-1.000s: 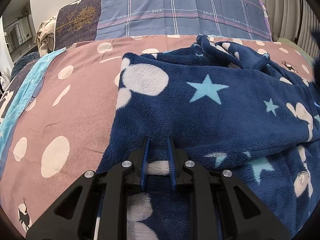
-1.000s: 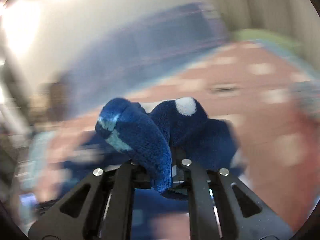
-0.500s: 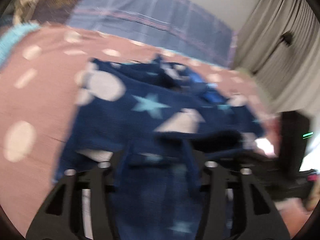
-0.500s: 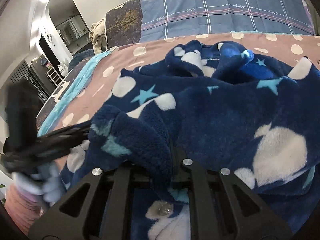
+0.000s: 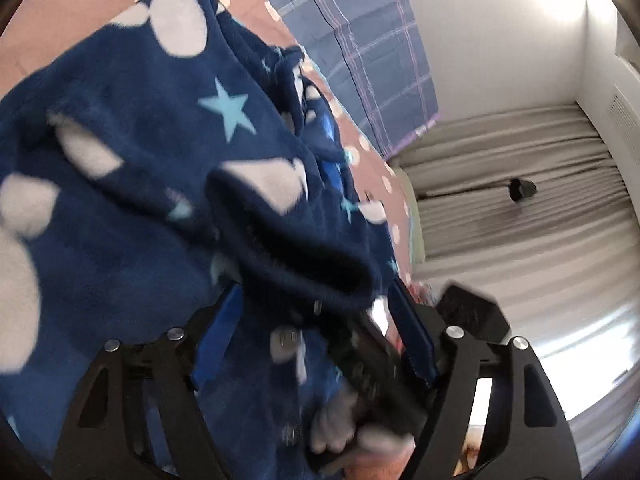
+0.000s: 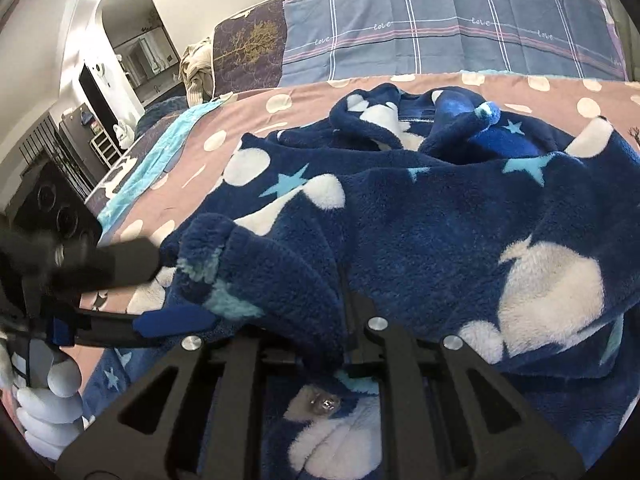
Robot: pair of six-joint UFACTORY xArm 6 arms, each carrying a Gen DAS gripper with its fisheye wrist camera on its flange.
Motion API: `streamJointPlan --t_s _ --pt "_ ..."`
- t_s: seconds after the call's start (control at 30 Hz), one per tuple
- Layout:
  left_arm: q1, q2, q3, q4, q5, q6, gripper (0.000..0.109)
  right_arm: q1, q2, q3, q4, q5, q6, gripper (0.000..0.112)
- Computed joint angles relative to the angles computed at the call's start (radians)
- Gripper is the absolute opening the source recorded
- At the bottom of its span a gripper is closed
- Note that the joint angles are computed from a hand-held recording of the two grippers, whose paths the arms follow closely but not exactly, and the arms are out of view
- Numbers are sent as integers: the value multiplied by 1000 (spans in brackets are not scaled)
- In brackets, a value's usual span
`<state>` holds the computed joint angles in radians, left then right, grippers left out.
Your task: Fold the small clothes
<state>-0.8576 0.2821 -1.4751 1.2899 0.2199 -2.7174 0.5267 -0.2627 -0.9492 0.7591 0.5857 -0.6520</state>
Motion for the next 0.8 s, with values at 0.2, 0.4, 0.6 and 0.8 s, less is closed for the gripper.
streamJointPlan --t_s 0.2,0.4,0.6,0.8 --pt "46 111 -148 -280 -47 353 16 14 -36 27 -41 -22 -47 21" --pt "7 72 -302 -419 193 807 8 -56 -118 50 45 -10 -143 41" --pt "-62 -82 -228 -369 657 994 10 -194 -159 97 -73 -42 -93 46" --pt "-81 -132 -85 -453 916 962 22 -296 -121 96 -142 31 10 45"
